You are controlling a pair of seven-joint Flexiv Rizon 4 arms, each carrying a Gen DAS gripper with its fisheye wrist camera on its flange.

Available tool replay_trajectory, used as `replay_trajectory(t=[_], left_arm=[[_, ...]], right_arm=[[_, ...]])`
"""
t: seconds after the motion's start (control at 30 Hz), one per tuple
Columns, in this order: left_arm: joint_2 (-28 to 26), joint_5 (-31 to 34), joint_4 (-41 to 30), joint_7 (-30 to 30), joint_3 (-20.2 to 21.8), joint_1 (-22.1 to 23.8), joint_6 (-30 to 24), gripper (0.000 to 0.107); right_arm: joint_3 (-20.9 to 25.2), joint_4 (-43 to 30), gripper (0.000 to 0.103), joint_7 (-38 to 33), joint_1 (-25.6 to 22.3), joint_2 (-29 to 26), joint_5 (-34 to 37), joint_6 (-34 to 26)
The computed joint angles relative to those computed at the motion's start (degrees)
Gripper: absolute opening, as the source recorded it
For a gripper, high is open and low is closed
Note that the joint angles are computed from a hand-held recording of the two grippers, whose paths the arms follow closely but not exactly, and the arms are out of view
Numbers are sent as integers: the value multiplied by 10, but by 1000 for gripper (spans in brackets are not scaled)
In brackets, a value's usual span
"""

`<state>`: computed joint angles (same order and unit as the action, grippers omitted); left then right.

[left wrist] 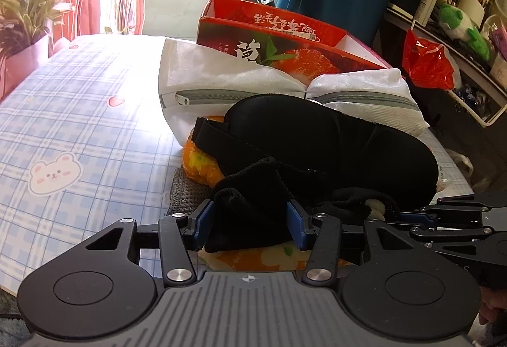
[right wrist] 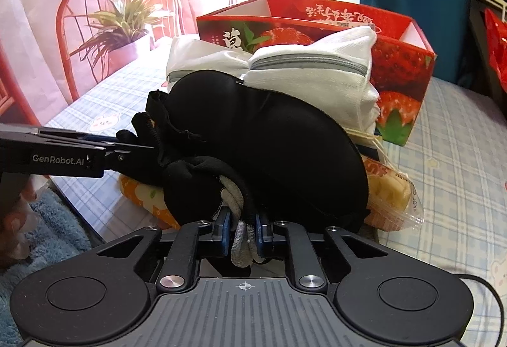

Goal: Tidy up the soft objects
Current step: 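Lower both grippers onto the black eye mask and close them on it, then lift the black mask with both grippers into the red box and open them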

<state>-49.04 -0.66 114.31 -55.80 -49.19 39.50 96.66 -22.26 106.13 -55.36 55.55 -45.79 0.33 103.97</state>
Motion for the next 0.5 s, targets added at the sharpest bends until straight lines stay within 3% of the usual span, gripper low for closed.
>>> replay_trajectory(t=[0.1,0.2,0.27,0.5], left_arm=[[-5,-1,0,-3,-3,3,3,51],[-6,2,0,-7,-2,3,7,43],[-7,8,1,-6,-4,5,10,22],[-17,26,7,5,-17,19,13,13]], right_arm=[[6,-1,14,1,-4,-2,3,6],[9,-1,14,-1,-6,-2,5,9],[10,-1,14,-1,-6,-3,7,9],[30,-3,14,-2,-22,-2,15,20]])
